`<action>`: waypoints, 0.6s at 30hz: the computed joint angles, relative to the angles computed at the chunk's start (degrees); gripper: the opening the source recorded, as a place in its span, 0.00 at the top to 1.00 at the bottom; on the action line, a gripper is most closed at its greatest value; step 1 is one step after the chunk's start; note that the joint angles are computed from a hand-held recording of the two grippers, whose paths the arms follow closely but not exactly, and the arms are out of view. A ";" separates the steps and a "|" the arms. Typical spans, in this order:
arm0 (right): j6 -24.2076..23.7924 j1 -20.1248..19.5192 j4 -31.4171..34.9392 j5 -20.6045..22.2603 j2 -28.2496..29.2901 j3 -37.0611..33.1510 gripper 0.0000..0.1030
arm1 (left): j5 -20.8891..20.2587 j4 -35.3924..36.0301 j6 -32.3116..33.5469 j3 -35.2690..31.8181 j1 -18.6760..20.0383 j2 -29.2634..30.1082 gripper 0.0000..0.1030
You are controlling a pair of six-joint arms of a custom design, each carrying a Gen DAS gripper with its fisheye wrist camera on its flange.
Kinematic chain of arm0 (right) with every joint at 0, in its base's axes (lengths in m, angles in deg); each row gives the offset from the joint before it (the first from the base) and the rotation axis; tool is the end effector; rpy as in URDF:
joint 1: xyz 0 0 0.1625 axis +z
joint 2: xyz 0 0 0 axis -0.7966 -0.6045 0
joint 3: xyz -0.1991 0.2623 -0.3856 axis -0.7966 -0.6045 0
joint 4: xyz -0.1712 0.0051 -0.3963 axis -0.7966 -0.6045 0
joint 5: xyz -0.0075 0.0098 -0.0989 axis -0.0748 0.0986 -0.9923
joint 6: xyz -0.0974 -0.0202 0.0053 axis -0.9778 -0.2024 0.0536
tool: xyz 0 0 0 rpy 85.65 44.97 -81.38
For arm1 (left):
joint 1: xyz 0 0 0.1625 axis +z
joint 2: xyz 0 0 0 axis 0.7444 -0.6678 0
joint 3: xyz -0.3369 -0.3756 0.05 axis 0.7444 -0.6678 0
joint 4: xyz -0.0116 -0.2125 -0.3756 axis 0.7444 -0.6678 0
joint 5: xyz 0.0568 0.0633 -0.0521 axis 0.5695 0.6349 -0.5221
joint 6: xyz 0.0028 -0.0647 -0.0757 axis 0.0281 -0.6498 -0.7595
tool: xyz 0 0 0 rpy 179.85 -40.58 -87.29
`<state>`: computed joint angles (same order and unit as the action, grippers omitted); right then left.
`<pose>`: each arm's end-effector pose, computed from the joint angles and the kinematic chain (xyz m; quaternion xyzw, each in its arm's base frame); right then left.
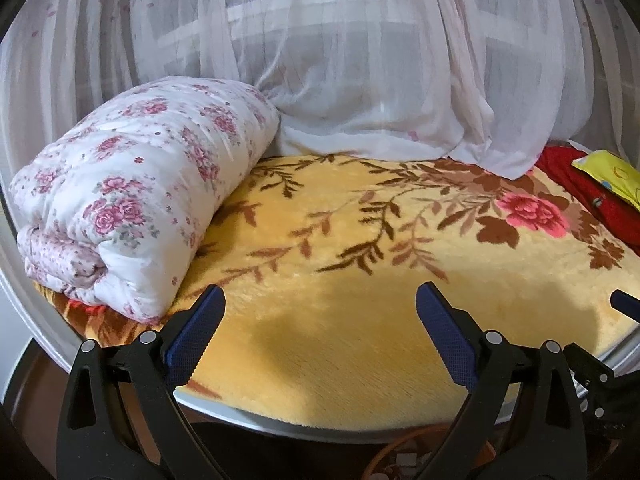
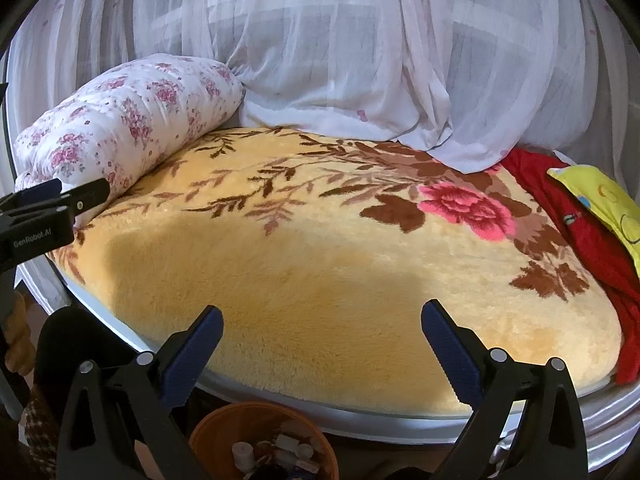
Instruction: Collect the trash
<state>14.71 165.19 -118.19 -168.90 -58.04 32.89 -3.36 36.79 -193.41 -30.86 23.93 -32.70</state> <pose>0.3802 -0.7824 -0.0179 0.0964 -0.7990 0.4448 0.3931 -0.0807 -0.8446 0.3284 0.2954 0.7998 -0.4177 0.3139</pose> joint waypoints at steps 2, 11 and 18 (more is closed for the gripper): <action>-0.43 0.04 -0.08 0.14 0.18 -0.58 0.05 | -0.17 0.40 0.02 -1.00 0.03 0.51 0.09; -6.36 0.25 -1.84 0.18 2.24 -6.30 0.05 | -0.43 0.69 0.45 -2.25 0.15 1.16 0.09; -9.68 -0.17 -3.59 0.44 3.74 -11.45 0.05 | -0.15 2.12 0.51 -3.95 0.23 1.98 0.09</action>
<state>5.04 165.01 -121.78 -168.46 -54.29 21.44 -3.50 38.91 -192.91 -34.81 24.16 -30.72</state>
